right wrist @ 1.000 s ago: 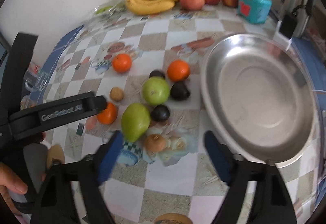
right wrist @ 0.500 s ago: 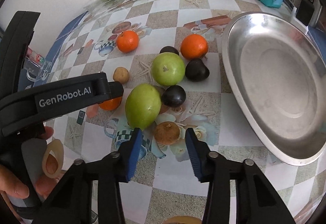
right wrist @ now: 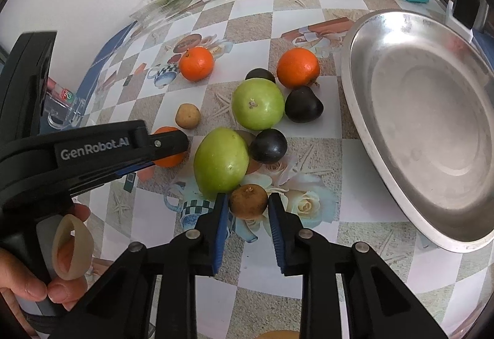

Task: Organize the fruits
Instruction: 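Close left gripper on the orange while right gripper closes on the kiwi, then carry orange in left gripper and kiwi in right gripper into steel bowl, release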

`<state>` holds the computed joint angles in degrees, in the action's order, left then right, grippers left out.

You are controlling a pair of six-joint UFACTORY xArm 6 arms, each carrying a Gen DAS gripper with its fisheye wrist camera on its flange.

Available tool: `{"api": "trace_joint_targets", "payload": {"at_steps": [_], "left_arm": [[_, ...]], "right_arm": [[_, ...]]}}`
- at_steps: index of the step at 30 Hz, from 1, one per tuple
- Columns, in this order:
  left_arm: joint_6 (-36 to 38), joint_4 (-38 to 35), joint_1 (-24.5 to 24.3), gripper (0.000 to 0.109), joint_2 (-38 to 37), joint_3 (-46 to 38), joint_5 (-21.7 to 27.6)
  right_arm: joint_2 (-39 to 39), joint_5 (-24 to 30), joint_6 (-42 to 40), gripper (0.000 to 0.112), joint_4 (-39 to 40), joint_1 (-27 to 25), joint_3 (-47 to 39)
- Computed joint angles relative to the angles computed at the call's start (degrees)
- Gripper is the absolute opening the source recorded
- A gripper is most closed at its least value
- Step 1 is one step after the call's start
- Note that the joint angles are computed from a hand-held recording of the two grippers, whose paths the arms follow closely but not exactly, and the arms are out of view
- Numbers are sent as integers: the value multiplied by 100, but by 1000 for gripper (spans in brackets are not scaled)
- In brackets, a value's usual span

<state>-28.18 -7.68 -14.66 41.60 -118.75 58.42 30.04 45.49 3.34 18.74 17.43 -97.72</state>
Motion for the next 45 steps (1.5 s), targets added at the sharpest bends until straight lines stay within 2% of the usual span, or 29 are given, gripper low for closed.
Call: {"api": "trace_joint_targets", "payload": {"at_steps": [13, 19, 26, 30, 35, 39, 45], "left_arm": [[-78, -10, 63, 39, -391, 318, -443], [-123, 142, 45, 39, -535, 332, -657], [-132, 349, -24, 39, -531, 184, -616], [-159, 541, -89, 39, -415, -18, -450], [-172, 765, -193, 39, -273, -257, -265], [-122, 915, -316, 39, -115, -533, -115], [80, 1124, -557, 39, 224, -1176, 199]], "right_arm": [[-281, -251, -314, 27, 654, -63, 257], [-564, -649, -422, 27, 715, -46, 426], [-714, -1033, -243, 27, 579, -78, 546], [-715, -1094, 7, 27, 300, -115, 539], [-714, -1080, 992, 27, -1089, -176, 490], [-708, -1052, 1336, 27, -1379, -322, 500], [-741, -930, 2143, 27, -2209, -535, 528]]}}
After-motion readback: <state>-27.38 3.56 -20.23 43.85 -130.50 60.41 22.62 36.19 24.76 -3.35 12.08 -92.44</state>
